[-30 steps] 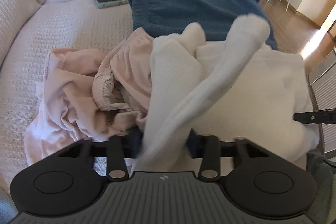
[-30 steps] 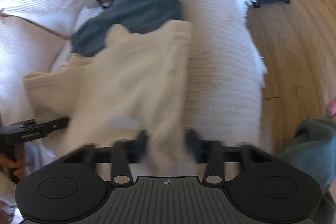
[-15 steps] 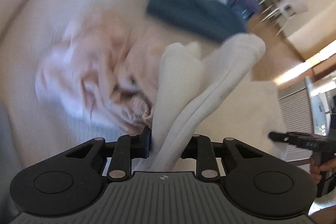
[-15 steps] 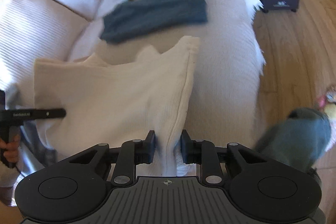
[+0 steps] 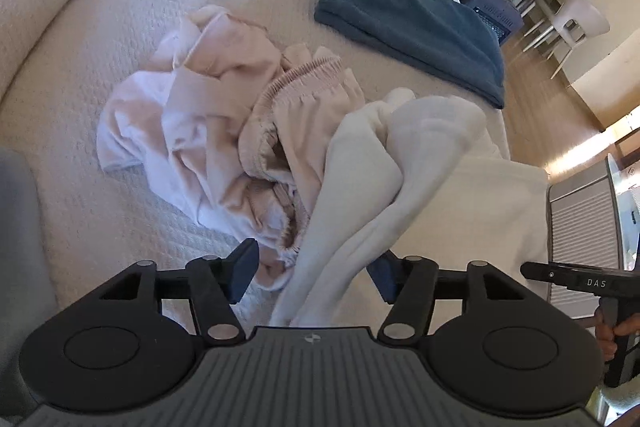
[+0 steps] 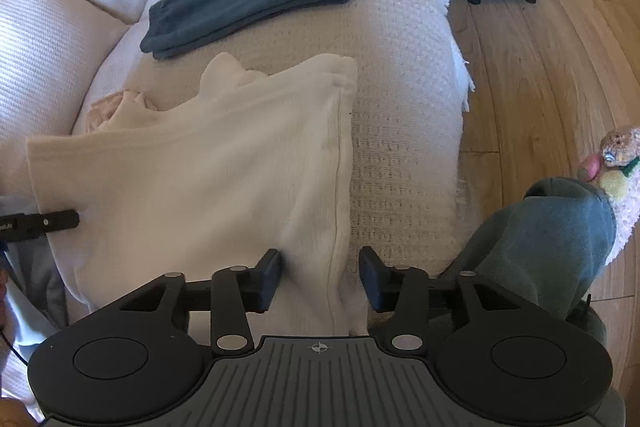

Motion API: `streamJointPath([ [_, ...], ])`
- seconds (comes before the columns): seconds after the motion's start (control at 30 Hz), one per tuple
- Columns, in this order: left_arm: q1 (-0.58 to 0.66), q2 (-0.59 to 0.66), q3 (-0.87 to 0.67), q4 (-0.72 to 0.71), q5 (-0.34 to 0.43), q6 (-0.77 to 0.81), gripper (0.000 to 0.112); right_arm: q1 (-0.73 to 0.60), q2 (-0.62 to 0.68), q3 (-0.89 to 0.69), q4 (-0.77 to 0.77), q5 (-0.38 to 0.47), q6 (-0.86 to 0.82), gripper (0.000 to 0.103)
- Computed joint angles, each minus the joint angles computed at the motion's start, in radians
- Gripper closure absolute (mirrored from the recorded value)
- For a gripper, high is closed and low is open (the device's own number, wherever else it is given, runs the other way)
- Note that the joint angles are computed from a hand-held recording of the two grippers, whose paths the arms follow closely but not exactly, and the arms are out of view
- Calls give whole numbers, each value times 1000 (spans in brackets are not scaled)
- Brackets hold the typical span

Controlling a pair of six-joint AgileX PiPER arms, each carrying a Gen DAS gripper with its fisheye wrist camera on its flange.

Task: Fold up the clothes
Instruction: 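Lift the white sleeve with the left gripper while the right gripper holds the sweatshirt edge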

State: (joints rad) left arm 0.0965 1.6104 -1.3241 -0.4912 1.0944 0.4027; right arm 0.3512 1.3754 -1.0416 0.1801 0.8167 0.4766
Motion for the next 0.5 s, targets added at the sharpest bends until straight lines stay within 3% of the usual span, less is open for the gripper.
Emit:
streamJointPath([
  [0.1,-22,-3,-11,32,-17,0,52,1,-26,16,4,-5,-10,46],
  [0.2,-39,-65,18,61,-58,-1,52,0,-47,34,23,-27,-29,45],
  [0.4,-63,-101,60,38,-120,50,69,-2,-9,18,51,-45,-60,45],
  [0.5,-80,-84,72,39,-127,39,70,-6,5,14,57,-47,-63,45],
])
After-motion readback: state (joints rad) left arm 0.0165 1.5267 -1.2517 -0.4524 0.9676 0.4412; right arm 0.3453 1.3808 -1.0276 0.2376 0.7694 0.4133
